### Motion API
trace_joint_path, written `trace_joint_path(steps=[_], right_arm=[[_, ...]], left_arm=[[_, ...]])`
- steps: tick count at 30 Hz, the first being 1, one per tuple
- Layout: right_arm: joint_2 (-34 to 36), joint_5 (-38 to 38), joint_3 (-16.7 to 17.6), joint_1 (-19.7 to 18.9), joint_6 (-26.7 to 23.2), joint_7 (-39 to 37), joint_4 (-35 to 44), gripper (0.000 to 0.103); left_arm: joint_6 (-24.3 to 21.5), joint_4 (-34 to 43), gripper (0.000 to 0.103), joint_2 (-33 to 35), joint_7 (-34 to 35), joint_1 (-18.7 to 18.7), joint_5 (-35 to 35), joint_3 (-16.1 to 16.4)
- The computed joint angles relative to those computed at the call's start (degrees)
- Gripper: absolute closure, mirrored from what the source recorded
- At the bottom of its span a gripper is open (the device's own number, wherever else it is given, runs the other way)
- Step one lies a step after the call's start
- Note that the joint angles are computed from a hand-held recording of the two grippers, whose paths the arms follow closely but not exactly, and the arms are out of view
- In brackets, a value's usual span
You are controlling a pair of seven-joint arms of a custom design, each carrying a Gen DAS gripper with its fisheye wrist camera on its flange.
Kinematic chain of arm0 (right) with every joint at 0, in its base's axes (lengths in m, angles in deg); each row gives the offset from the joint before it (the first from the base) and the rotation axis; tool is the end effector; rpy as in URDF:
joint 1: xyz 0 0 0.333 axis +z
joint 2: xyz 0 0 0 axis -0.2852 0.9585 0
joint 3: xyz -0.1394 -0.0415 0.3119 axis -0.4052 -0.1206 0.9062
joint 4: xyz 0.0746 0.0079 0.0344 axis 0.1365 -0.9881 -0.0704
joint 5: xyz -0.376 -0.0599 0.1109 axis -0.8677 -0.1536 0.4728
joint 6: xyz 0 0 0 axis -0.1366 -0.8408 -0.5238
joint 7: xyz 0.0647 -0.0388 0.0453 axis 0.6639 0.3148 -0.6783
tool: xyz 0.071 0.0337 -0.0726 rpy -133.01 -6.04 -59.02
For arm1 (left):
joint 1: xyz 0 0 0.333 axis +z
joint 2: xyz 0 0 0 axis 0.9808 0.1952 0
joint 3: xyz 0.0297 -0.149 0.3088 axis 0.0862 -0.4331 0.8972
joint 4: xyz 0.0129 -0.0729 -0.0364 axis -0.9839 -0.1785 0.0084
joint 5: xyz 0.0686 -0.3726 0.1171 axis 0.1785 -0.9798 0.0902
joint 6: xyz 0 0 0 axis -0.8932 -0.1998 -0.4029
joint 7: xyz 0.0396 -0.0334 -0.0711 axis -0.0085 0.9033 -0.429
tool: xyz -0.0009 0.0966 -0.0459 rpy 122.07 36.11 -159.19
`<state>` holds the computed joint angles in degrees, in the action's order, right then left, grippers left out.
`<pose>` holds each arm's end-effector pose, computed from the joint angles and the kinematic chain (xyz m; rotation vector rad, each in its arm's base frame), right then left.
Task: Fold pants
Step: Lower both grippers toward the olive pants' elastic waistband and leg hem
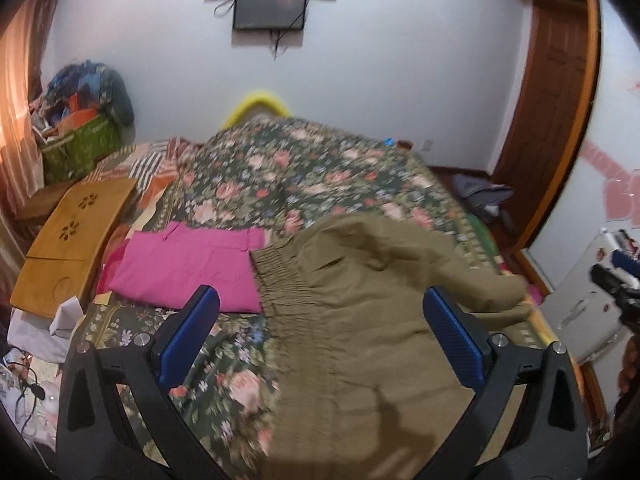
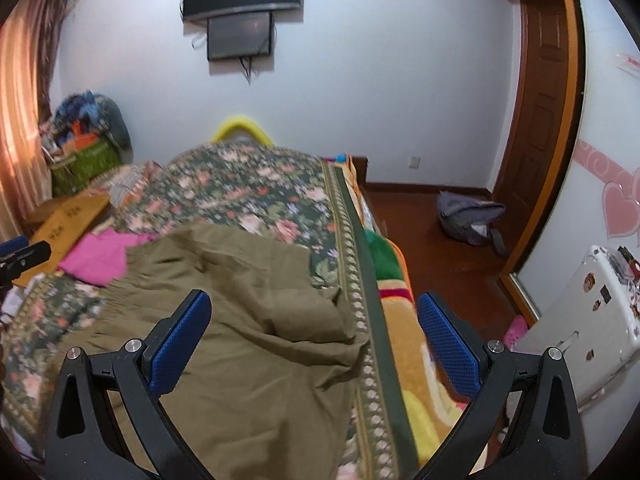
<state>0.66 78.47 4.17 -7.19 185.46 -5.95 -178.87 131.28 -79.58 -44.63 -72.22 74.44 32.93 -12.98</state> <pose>0.4483 -0.0178 0.5511 -1.9058 1.2819 -0.7182 0.4398 -0.1817 0.5054 -1.9573 1.3247 -0.7335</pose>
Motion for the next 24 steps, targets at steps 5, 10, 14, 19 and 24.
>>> trace_joint_path(steps=[5, 10, 14, 19, 24], right_arm=[[7.29, 0.26, -1.18, 0.12, -2.35, -1.48, 5.93, 0.0], [14.91, 1.31, -0.39, -1.55, -6.59, -2.75, 13.38, 0.0], [20.59, 1.87, 1.11, -2.64, -9.13, -4.74, 18.87, 0.0], [28.4, -2.65, 2.74, -4.37, -16.86, -2.96, 27.12, 0.0], [34.58, -10.4, 4.0, -4.42, -18.33, 0.65, 32.64, 0.001]], left_arm=[[-0.02, 3.23, 0.0, 6.74, 2.76, 2.19, 0.2, 2.65], [2.77, 6.81, 0.0, 13.33, 7.74, 3.69, 0.64, 5.48], [4.33, 9.53, 0.007, 17.76, 10.33, 4.27, 2.72, 6.77], [7.75, 12.14, 0.019, 23.32, 19.44, 5.18, -4.52, 8.67], [6.44, 14.62, 0.026, 27.24, 24.95, 5.76, -11.13, 9.42]])
